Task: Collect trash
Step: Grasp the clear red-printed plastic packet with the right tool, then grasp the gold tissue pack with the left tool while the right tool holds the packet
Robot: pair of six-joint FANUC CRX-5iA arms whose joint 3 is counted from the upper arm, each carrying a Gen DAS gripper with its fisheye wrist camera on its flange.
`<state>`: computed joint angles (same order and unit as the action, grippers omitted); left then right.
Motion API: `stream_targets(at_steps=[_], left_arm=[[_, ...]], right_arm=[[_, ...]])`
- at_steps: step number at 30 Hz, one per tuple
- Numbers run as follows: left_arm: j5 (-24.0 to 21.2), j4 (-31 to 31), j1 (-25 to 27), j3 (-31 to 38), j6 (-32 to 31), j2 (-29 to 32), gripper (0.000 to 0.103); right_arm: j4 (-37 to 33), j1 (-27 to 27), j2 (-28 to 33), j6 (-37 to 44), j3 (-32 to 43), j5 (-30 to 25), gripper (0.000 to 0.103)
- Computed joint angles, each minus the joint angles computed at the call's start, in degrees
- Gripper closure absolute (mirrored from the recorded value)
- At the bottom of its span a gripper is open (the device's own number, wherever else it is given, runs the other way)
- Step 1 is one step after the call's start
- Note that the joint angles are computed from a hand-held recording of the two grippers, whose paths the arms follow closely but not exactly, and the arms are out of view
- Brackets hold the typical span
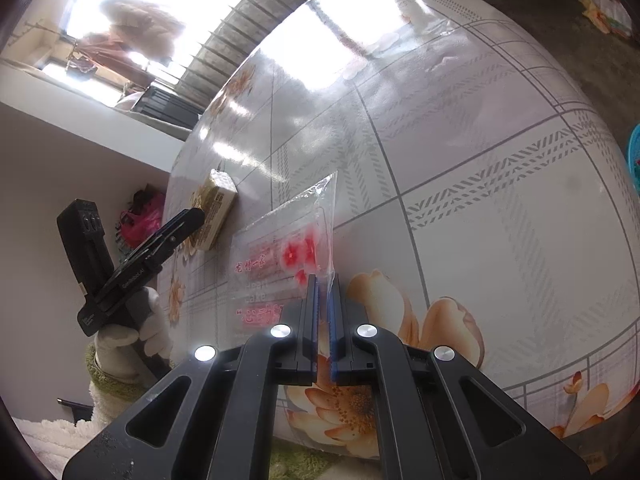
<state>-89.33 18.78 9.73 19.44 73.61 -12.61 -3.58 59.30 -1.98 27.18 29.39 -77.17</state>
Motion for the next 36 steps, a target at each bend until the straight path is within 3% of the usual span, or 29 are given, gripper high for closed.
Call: stream_targets(at_steps=[7,14,24,36], left_arm=[[-0.77,-1.39,0.15,-0.52,2.33,0.38,0.028],[-0.81,2.96,2.44,-3.69,1.50,-2.01,0.030],[-6.43,6.74,5.47,-4.62,2.64,-5.26,0.031],[-7.79,2.20,1.91,-3.51,3.90,-5.75,0.030]], right_arm=[[-0.23,-0.44,-1.03,-0.13,-0.93,0.24,0.100],[0.83,-0.03,-1.96,-1.53,-2.15,0.66,0.100],[3.13,1.47,-4.66,-5.70,-6.19,3.43,0.100],[4.67,2.08,-5.79,-7.47,-7.52,4.07,0.100]])
